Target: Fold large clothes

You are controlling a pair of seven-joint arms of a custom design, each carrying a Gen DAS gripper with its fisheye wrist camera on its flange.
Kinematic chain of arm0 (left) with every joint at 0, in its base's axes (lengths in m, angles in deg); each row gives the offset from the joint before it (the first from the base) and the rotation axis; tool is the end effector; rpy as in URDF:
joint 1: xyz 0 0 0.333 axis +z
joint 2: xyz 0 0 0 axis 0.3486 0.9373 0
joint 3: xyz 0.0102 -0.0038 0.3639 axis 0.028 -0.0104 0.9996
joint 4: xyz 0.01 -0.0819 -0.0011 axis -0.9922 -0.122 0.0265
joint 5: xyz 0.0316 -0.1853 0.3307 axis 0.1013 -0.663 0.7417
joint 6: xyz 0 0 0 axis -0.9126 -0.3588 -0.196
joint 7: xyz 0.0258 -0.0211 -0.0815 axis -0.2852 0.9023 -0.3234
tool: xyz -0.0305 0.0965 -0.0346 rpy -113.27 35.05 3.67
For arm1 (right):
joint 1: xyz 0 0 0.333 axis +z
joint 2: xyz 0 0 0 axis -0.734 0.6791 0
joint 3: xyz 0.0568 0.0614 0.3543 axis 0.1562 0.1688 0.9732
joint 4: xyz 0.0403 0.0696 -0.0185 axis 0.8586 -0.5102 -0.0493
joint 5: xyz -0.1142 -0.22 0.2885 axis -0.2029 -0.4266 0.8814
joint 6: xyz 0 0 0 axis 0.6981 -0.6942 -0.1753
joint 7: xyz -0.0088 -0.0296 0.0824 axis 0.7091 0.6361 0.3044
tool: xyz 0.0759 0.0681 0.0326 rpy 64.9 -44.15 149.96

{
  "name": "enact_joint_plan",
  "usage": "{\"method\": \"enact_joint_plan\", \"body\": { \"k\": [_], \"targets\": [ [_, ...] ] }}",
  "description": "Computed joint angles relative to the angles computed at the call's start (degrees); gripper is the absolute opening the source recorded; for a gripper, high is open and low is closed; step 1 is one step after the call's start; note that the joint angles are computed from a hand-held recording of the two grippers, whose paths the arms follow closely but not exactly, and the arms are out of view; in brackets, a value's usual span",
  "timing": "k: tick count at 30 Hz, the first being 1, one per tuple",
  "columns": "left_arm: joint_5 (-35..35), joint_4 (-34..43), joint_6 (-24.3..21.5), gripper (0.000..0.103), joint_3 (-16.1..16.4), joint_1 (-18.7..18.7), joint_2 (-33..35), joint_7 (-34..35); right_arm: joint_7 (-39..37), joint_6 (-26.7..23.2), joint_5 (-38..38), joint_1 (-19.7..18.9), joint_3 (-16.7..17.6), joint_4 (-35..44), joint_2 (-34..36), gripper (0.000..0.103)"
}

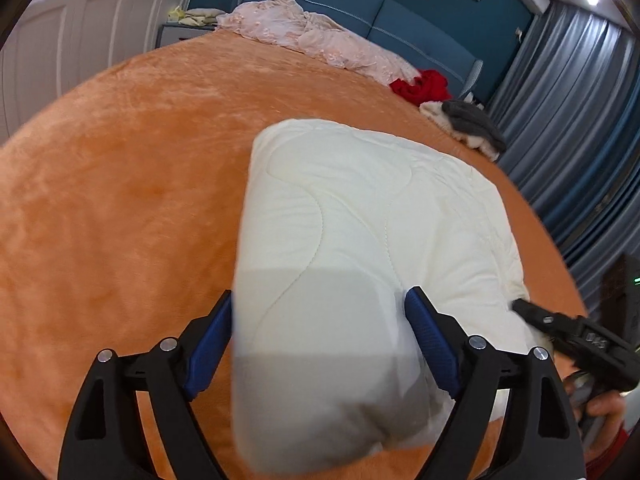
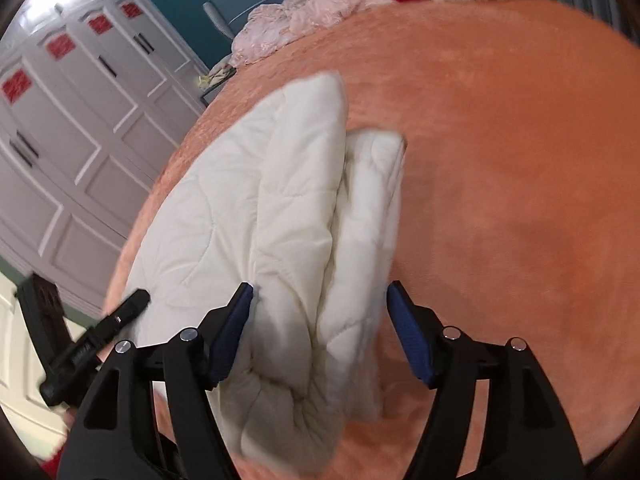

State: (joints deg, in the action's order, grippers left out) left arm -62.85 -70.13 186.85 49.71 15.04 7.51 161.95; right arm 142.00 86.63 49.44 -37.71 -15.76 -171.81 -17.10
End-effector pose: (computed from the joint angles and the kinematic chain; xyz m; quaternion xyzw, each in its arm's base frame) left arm 0.6086 -0.1634 0.5188 -0.5711 0.7240 -0.3819 0.0620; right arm 0.5356 0.0212 0.5132 -0.5136 0.7735 -0.1131 0.3537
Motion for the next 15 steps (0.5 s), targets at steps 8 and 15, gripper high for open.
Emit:
{"method": "enact_joint_plan", "body": {
  "k": [8,15],
  "targets": [
    [26.24,0.27,2.25,0.082,3.83,-3.4,-4.08,-21.96,27.97,-7.69,-42.08,-8.58,5.96,1.6,-5.89,0.046],
    [48.86,12.65,-3.29,0.069,5.6,-8.26,2.77,-39.44,31.66,-12.46,-45.12,-3.95,4.13,12.53,1.49,0.006]
  ]
}}
